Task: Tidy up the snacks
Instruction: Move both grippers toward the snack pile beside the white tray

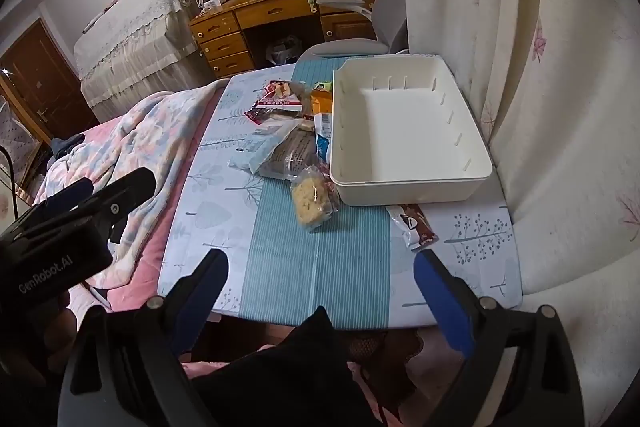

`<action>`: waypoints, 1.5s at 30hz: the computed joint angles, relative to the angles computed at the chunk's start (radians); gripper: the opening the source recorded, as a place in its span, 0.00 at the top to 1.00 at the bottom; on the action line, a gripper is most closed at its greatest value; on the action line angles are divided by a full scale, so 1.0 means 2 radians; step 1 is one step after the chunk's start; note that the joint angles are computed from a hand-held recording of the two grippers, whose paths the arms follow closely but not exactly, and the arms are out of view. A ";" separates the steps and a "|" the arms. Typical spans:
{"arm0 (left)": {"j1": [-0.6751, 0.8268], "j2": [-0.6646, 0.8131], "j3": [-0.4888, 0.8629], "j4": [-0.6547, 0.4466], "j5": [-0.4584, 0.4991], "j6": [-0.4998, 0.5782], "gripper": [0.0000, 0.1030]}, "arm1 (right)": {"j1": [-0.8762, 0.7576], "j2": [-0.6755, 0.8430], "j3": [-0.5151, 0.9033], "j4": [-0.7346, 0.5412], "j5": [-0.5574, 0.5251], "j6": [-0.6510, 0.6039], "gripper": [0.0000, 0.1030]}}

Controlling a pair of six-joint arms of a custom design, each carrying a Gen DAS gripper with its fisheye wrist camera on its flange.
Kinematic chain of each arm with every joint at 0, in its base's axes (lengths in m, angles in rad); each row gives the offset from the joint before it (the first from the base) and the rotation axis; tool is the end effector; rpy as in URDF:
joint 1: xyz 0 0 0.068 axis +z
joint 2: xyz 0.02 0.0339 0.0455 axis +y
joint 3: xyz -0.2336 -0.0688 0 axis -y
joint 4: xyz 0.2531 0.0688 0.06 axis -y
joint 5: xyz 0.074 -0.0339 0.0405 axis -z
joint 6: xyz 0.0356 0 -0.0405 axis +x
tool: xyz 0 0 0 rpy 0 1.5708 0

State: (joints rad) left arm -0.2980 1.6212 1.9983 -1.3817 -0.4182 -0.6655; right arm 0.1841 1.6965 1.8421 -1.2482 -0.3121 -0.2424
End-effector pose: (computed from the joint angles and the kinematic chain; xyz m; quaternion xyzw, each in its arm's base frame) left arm 0.2931 -0.0749 0.4059 -0.2286 0.9129 0.0500 0.3345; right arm 0.3319 0.0729 0.3451 -0.2386 0.9315 0.1444 0.2335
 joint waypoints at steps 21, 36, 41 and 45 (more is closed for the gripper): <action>0.015 -0.015 -0.034 0.022 0.022 0.014 0.01 | -0.003 0.022 0.025 0.002 0.008 0.006 0.08; 0.057 -0.020 -0.032 0.030 0.068 0.069 0.01 | 0.026 0.005 0.011 0.023 0.044 0.051 0.08; 0.068 -0.022 -0.035 0.034 0.081 0.094 0.01 | 0.036 -0.006 -0.006 0.034 0.057 0.068 0.08; 0.080 -0.023 -0.036 0.039 0.093 0.114 0.01 | 0.046 -0.011 -0.013 0.042 0.069 0.082 0.08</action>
